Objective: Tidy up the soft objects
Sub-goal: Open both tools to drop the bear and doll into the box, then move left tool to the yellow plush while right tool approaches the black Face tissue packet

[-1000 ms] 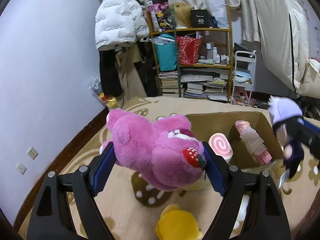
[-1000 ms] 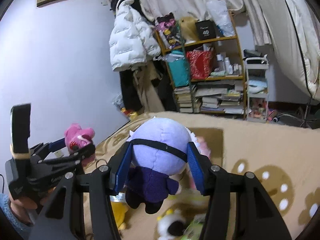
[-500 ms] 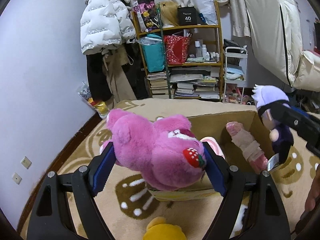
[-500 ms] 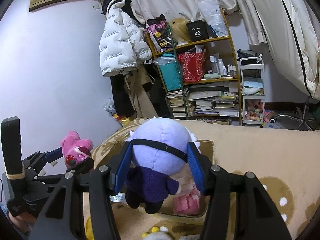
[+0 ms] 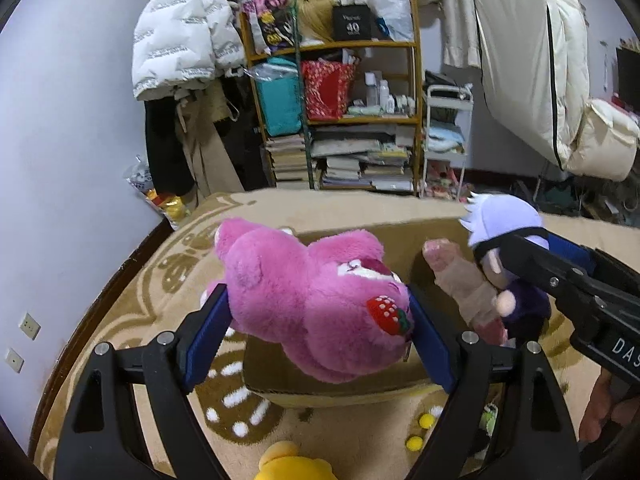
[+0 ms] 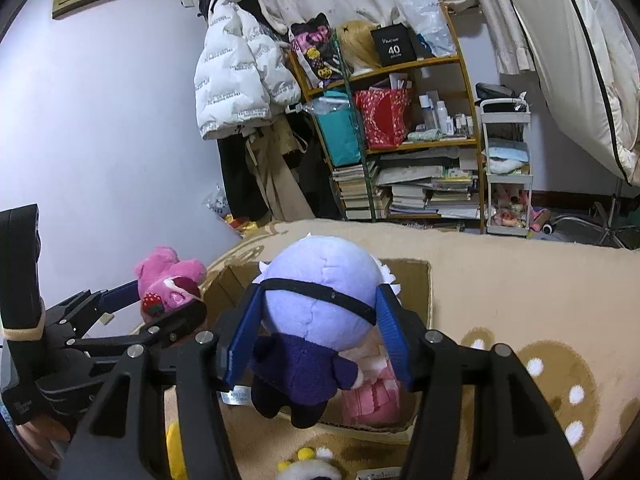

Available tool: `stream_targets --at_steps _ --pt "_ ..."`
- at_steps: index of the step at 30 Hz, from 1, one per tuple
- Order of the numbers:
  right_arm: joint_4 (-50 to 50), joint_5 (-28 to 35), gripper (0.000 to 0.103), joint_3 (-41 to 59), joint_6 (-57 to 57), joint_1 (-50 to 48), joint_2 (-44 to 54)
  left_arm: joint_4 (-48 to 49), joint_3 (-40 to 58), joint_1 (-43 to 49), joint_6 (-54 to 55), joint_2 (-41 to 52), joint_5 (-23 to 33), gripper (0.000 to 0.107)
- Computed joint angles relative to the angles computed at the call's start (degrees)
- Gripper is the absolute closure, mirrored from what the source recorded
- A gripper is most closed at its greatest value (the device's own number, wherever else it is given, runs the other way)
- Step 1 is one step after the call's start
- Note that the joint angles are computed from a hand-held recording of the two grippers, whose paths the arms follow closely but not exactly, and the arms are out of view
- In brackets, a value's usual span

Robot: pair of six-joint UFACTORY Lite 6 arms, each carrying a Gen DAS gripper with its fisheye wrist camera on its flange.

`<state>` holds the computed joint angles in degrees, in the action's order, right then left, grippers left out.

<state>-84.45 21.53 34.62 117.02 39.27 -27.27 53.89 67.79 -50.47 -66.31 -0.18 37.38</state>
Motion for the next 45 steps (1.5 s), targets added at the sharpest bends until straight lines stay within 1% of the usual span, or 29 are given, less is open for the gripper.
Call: stream_targets --at_steps 1,4,5,6,8,11,16,17,18,20,22,24,26,29,32,36,38,45 --pt "0.1 0.0 0.040 -0.1 0.0 0.1 0.1 -1.7 0.4 0.1 2.1 0.4 -0.7 0.022" --pt "1.6 0.3 0.039 -0.5 -1.6 0.3 -0.1 -1.1 1.1 -0.8 2.3 1.6 0.1 0.022" --pt "1.5 0.4 0.039 -0.8 -1.7 0.3 -0.5 -0.5 1.1 -1.0 1.9 1.7 0.3 0.020" --pt "0.9 1.1 0.039 -1.3 -1.1 0.5 -1.2 -0.1 1.0 -1.1 1.5 1.9 0.6 0.016" --pt "0.3 2.1 0.039 -2.1 -0.1 0.6 -2.2 0.9 0.6 -1.3 -0.1 1.9 1.3 0.010" --pt "2.3 1.4 0.038 -2.8 -1.4 -0.7 -3.8 -0.5 0.3 -1.1 0.3 1.4 2.0 0.009" --pt "9.3 3.2 0.033 -3.2 -8.0 0.1 -7.6 -1.0 -0.4 -1.2 0.3 -0.6 5.0 0.009" --pt "11.0 3.8 0.031 -3.3 -9.4 0.7 -8.6 -1.5 -0.8 -1.1 0.5 -1.5 5.6 0.009" --pt "12.3 4.3 0.027 -3.3 -10.6 1.1 -9.3 -2.0 -1.2 -1.1 0.6 -2.2 6.0 0.009" --pt "15.3 6.2 0.020 -3.4 -12.8 3.0 -11.1 -3.1 -2.4 -1.1 1.0 -4.2 7.0 0.008" --pt "17.9 8.5 0.019 -3.4 -14.5 5.1 -12.3 -3.9 -3.5 -1.7 1.3 -6.2 8.8 0.008" --pt "20.6 11.0 0.013 -3.4 -15.6 7.8 -13.4 -4.7 -4.4 -2.3 1.5 -8.0 10.8 0.007" --pt "22.3 14.3 0.010 -3.5 -15.6 11.3 -14.5 -5.8 -5.8 -2.6 1.7 -10.2 12.3 0.007" --pt "25.1 21.2 0.009 -2.8 -15.1 17.6 -15.2 -8.8 -7.8 -3.1 2.8 -13.6 14.4 0.007" --pt "27.8 26.2 0.007 -2.4 -14.2 22.9 -15.6 -12.1 -9.3 -4.1 4.9 -16.1 17.4 0.007" --pt "31.6 31.8 0.007 -2.2 -12.6 29.2 -16.0 -13.5 -10.8 -6.6 5.1 -18.9 21.5 0.007" --pt "33.3 33.5 0.007 -2.3 -11.9 31.3 -16.4 -14.5 -11.5 -7.5 4.8 -20.1 22.7 0.007" --pt "40.6 34.2 0.007 -4.7 -9.8 34.7 -17.5 -18.0 -13.0 -10.9 4.8 -20.9 25.9 0.007"
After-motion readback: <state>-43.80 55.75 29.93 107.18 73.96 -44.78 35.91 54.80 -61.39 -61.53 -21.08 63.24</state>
